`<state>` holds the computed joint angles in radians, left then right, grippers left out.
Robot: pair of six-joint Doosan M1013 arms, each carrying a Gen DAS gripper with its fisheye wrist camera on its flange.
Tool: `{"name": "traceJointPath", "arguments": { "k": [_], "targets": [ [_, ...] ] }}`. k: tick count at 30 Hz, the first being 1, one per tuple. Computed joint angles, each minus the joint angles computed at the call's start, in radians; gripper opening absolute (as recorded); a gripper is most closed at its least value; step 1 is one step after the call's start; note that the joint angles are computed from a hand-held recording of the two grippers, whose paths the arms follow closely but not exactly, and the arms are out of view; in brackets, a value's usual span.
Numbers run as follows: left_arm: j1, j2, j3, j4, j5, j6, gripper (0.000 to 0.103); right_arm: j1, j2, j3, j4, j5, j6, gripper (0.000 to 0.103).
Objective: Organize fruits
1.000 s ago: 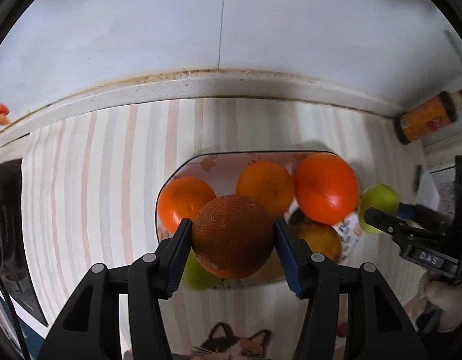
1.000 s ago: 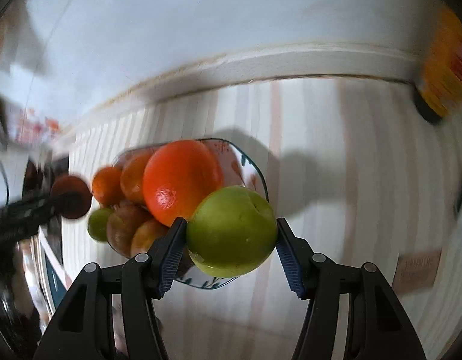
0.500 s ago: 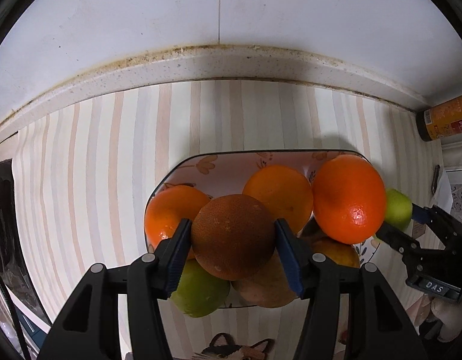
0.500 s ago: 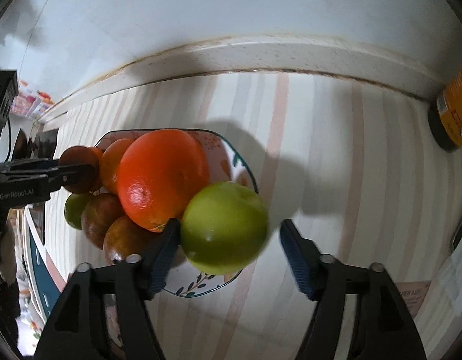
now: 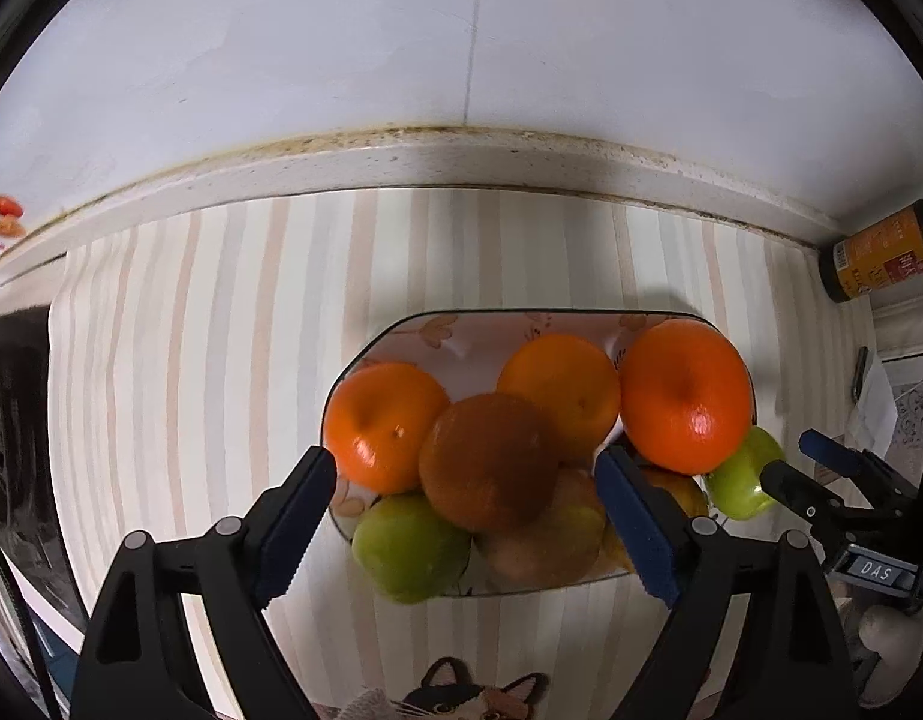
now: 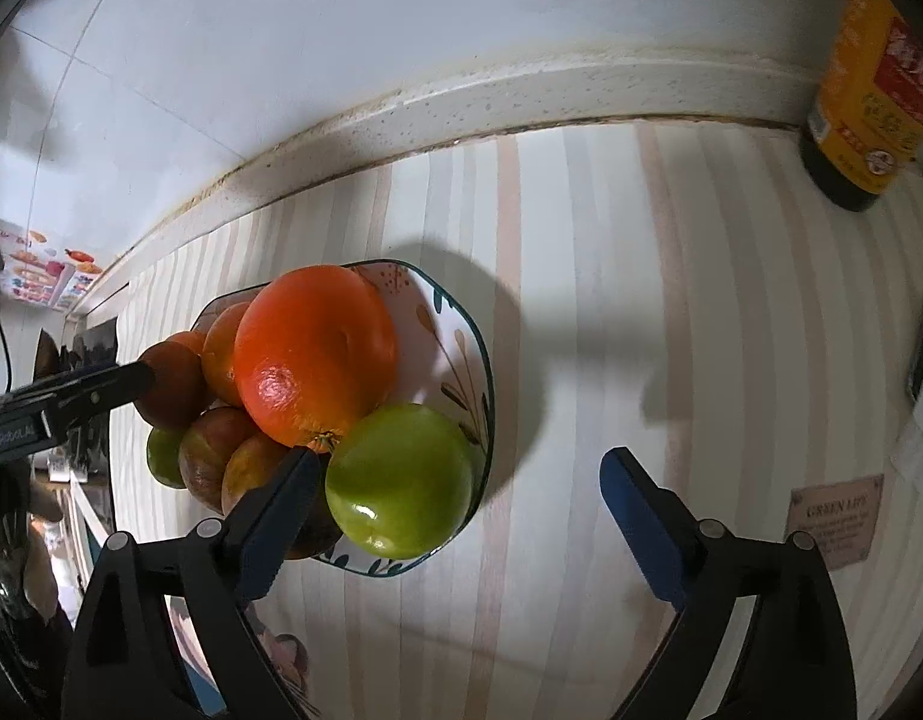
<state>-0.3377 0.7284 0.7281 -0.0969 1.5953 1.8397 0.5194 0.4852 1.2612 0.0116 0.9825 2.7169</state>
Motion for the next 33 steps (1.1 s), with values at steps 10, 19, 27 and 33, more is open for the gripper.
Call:
{"name": "traceJointPath", "arguments": {
  "k": [10, 19, 27, 33],
  "targets": [
    [0.042, -0.151, 0.197, -0.008, -0.173, -0.015, 0.088, 0.098, 0.026, -0.150, -0.231, 0.233, 0.143, 0.097],
    [0.063, -0.293, 0.368, -0.002, -0.317, 0.003, 0.088, 0.187, 0.078, -0.325, -0.329, 0.402, 0.197, 0.096],
    [0.087, -0.394, 0.435, -0.079, -0.375, 0.074, 0.088, 0.259, 0.097, -0.444, -0.441, 0.511, 0.230, 0.096],
    [0.116, -0.459, 0.473, -0.146, -0.421, 0.130, 0.088, 0.314, 0.120, -0.543, -0.520, 0.603, 0.246, 0.096]
  ]
}}
